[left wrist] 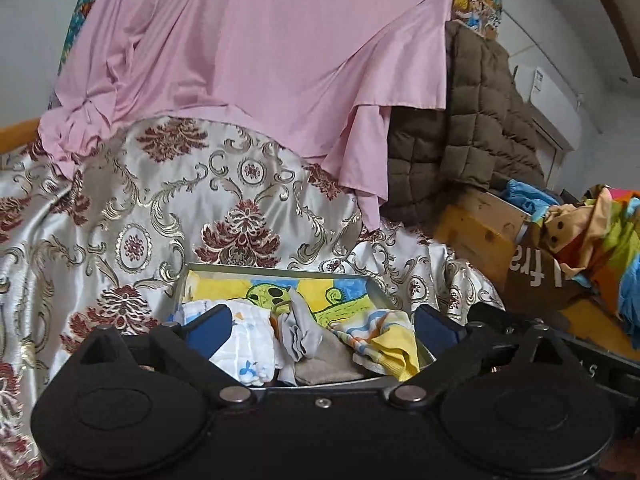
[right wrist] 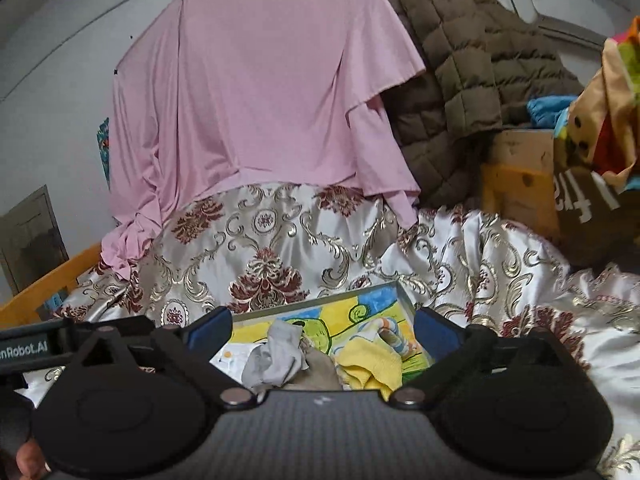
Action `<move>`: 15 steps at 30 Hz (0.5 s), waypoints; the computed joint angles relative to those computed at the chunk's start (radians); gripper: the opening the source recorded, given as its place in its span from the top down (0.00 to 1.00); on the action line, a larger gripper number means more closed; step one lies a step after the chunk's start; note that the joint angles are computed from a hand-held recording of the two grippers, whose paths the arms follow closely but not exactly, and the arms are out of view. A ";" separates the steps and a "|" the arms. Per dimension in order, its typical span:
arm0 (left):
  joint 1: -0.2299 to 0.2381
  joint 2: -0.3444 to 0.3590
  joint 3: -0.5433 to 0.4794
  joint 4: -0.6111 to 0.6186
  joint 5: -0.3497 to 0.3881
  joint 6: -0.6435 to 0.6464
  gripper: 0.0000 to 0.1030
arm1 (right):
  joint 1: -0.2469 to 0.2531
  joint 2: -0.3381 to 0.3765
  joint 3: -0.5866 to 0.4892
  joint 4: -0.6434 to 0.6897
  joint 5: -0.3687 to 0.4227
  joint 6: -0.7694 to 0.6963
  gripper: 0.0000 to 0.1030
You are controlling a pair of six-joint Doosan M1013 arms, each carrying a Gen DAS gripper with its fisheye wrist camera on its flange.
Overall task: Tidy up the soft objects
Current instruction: 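Raise both open grippers and move them back over the remaining items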
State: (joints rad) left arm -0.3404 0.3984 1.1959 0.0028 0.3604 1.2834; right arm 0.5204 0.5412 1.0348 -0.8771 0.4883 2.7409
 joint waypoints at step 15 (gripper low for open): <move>-0.015 -0.156 0.223 0.231 -0.114 -0.236 0.01 | 0.082 -0.093 0.152 -0.335 0.021 0.253 0.00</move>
State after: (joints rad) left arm -0.3551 0.2424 1.4191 0.2341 0.2463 1.0471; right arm 0.6024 0.4481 1.1868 -1.2125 0.5091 2.9939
